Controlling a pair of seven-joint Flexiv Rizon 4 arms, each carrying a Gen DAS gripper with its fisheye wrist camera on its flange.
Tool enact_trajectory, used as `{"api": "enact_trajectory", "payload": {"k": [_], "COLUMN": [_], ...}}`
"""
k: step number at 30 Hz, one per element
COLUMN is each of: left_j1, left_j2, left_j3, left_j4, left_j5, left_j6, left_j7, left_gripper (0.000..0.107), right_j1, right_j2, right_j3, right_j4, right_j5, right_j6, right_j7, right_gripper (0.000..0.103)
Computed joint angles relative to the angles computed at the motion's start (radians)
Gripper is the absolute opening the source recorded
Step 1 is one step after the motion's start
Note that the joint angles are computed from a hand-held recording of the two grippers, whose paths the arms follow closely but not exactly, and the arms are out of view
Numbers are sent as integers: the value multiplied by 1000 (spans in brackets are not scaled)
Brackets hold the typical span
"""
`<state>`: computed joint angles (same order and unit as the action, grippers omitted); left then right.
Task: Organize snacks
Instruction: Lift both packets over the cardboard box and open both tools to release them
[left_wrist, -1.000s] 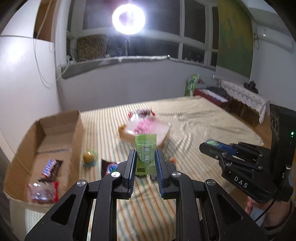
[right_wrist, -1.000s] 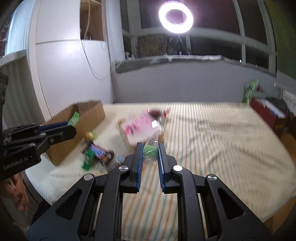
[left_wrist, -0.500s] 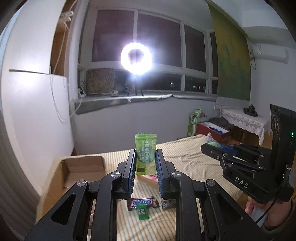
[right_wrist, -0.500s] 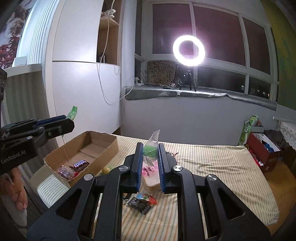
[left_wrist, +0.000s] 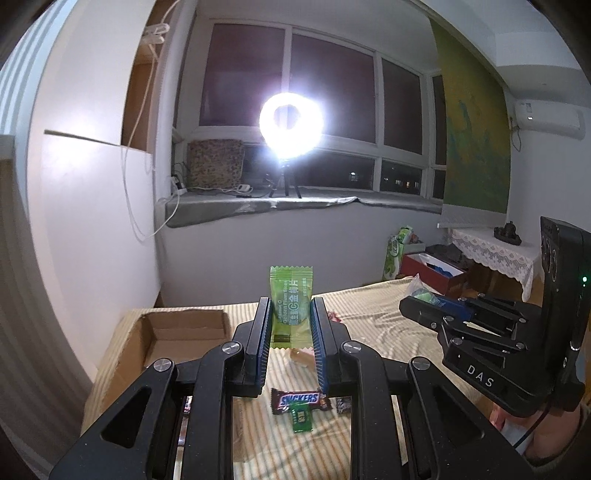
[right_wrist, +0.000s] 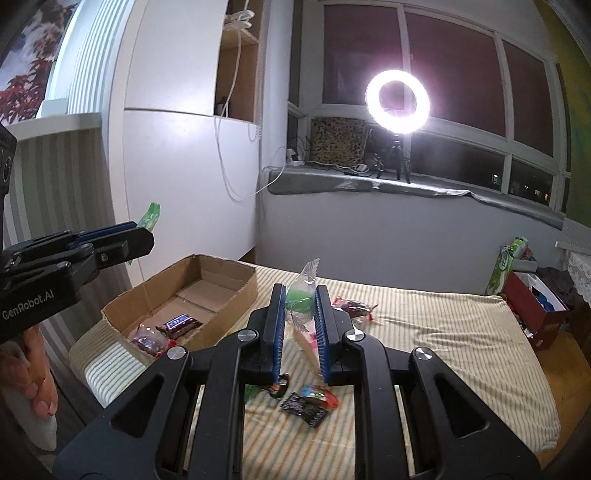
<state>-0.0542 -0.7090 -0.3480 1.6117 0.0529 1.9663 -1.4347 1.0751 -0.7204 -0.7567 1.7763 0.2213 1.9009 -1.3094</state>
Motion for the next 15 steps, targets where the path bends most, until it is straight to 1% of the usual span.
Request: {"api": "enact_trajectory", "payload": {"k": [4,7,9,12,15], "left_j1": [29,47,55,64,63], "left_j2": [16,25,34,44,61], "left_j3": [-1,8,24,50,89], "left_j4": [34,54,71,91,118], "left_j5": [6,7,1,-8,-30], "left_j6": [27,45,59,72,88], "left_j7": [-24,-49,-69,-94,-119], "left_gripper": [19,19,19,19,19], "right_j1": [-14,-40,-63,-113,-153], "right_j2": [-17,-31,-40,-57,-69], "right_j3": [25,64,98,171,234], "right_j4": [-48,-93,-127,-192,-239], "right_j5": [-39,-87,-122,-187,-239], "right_j6": [-33,-52,-63,-82,-89], "right_j7": [8,19,26,34,40], "right_gripper": [16,16,16,16,16]}}
